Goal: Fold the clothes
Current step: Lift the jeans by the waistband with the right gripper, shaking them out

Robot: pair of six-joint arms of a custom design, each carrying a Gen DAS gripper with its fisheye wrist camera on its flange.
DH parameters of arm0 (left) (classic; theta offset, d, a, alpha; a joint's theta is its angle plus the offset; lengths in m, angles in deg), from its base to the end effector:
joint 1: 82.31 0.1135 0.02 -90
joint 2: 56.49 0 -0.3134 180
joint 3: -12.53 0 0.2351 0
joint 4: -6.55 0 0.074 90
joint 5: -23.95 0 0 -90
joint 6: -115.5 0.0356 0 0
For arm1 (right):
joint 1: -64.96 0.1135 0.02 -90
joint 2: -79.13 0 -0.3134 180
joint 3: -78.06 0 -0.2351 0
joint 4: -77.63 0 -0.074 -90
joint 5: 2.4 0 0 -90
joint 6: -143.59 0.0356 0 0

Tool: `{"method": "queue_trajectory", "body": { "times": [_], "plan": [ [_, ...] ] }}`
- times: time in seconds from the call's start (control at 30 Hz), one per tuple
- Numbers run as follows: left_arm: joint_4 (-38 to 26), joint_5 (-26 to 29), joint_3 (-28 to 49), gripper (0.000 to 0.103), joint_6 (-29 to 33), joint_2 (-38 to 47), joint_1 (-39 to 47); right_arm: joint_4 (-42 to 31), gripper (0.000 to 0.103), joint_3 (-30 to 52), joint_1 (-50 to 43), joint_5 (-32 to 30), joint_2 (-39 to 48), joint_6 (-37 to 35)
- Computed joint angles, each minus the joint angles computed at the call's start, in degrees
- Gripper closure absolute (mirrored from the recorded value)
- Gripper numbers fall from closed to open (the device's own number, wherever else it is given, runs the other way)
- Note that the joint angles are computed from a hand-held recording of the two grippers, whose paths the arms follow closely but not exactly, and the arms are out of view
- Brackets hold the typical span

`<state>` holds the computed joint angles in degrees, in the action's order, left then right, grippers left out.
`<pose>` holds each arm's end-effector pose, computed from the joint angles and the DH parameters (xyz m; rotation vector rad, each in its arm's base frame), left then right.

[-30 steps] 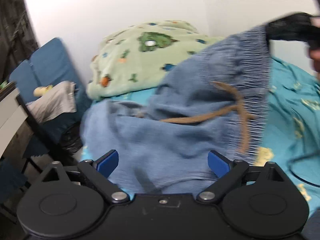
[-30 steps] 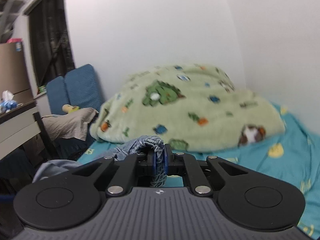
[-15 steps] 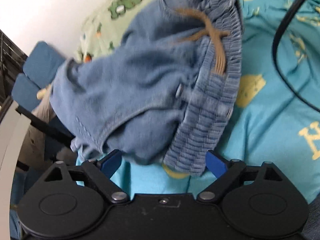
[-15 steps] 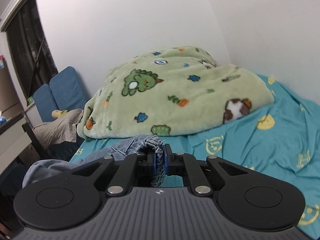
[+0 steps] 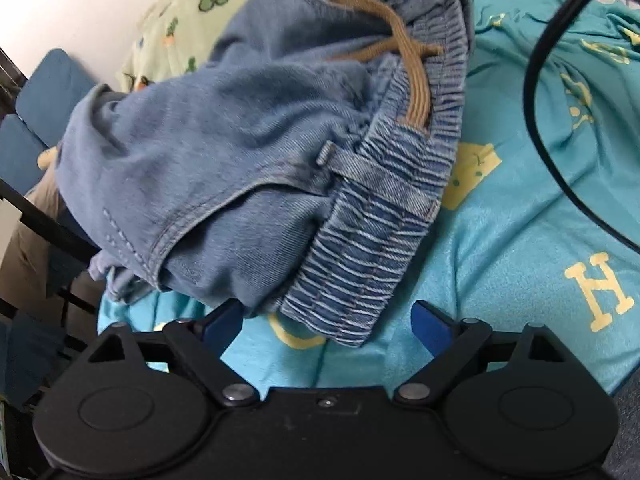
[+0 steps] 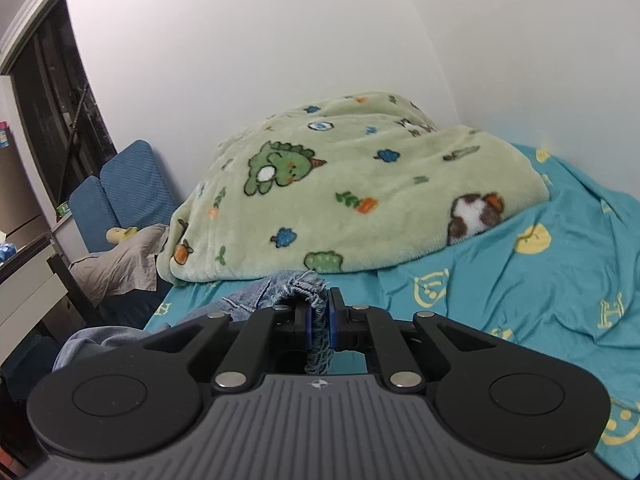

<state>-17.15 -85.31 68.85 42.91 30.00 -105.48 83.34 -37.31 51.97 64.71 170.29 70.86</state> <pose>0.2506 -0.0945 0.2212 0.7288 2.3657 0.3783 0.3310 -0.0621 0.2839 0.2411 1.9133 0.4356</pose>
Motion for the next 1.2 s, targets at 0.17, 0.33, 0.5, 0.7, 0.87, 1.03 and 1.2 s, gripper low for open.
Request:
{"method": "queue_trajectory", "body": {
  "times": [0.17, 0.33, 0.5, 0.7, 0.87, 1.03, 1.2],
  "plan": [
    [3.0, -3.5, -0.8, 0.023, -3.5, 1.4, -0.3, 1.8, 0.097, -0.7, 1.2, 1.2, -0.8, -2.7],
    [6.3, -1.8, -2.1, 0.055, -5.4, 0.1, 0.6, 4.0, 0.097, -1.2, 1.4, 1.8, 0.0, -2.6],
    [9.9, 0.7, -5.1, 0.092, -7.2, -5.3, -0.5, 7.4, 0.097, -0.9, 0.6, -0.2, 2.0, -0.9],
    [11.8, 7.2, -4.9, 0.095, -14.1, -10.9, -5.1, 13.4, 0.097, 4.8, -2.1, -2.2, 6.4, 3.9],
    [15.4, 12.4, -0.7, 0.095, -21.3, -6.0, -11.2, 13.2, 0.097, 13.7, -5.4, -2.8, 12.5, 2.4],
    [20.4, 15.3, 6.3, 0.094, -24.9, 7.8, -16.0, 16.6, 0.097, 20.0, -8.4, -2.3, 23.1, 7.5],
    [26.8, 19.8, 9.0, 0.092, -26.2, 18.9, -15.1, 12.8, 0.097, 25.5, -9.5, 0.5, 33.6, -0.2]
  ]
}}
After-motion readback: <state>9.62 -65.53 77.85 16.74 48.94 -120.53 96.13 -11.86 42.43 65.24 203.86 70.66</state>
